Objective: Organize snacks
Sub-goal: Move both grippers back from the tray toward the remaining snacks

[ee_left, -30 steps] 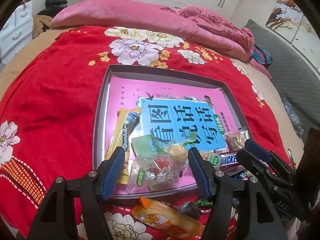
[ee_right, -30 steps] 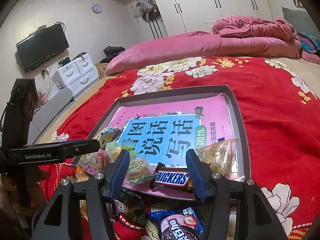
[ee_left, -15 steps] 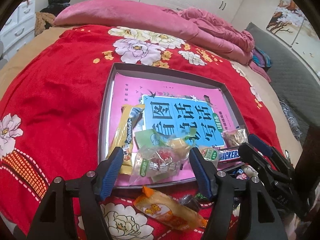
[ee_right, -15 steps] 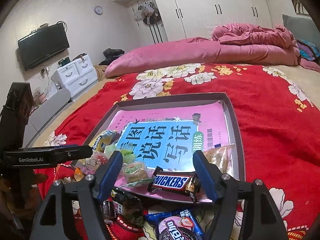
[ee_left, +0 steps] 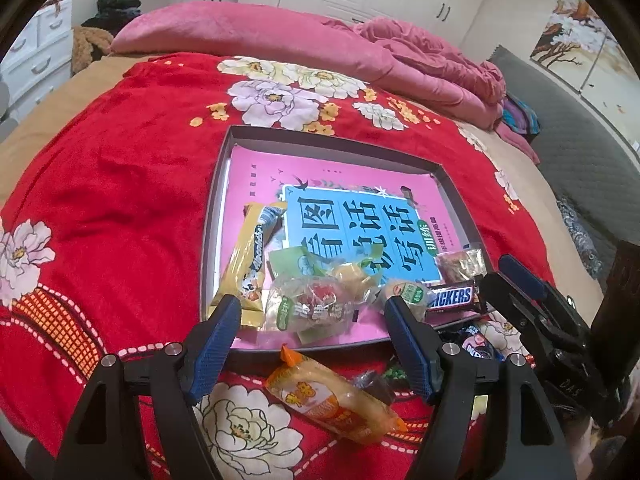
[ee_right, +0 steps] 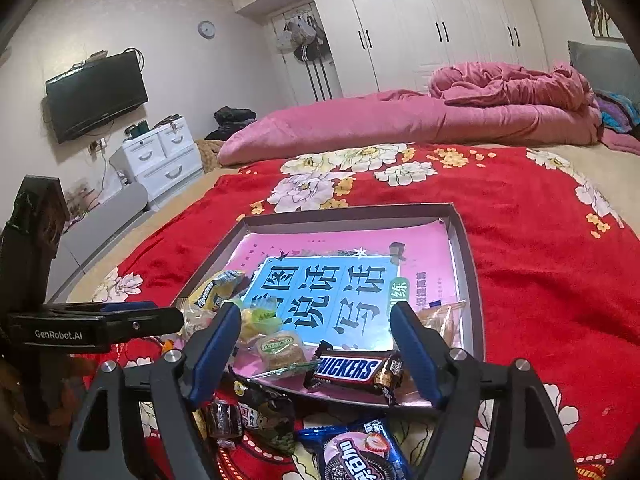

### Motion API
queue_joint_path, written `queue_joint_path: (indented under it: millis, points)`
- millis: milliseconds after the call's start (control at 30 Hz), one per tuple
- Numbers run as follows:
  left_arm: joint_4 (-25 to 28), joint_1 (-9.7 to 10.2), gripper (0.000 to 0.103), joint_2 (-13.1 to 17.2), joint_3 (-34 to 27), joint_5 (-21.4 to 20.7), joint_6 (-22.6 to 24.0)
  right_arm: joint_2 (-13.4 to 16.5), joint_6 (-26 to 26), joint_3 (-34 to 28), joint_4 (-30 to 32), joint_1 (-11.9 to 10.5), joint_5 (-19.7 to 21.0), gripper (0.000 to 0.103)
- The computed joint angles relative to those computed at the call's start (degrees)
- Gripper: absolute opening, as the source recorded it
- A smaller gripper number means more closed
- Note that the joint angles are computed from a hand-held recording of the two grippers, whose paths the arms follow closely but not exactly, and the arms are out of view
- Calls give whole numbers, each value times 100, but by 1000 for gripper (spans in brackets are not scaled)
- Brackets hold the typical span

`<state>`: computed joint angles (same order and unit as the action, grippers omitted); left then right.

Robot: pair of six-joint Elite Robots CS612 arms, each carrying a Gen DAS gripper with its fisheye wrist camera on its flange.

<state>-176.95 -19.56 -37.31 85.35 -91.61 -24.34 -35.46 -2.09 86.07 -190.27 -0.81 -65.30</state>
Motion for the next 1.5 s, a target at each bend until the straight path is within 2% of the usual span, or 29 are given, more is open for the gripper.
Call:
queue_joint_path:
  millis: [700,1500]
  points:
    - [-211,-14,76,-223,274,148,-147,-228,22,397,-342,-80,98,80]
    - [-310,-29,76,-366,509,136,-299,-341,53,612,-561,-116,64,83]
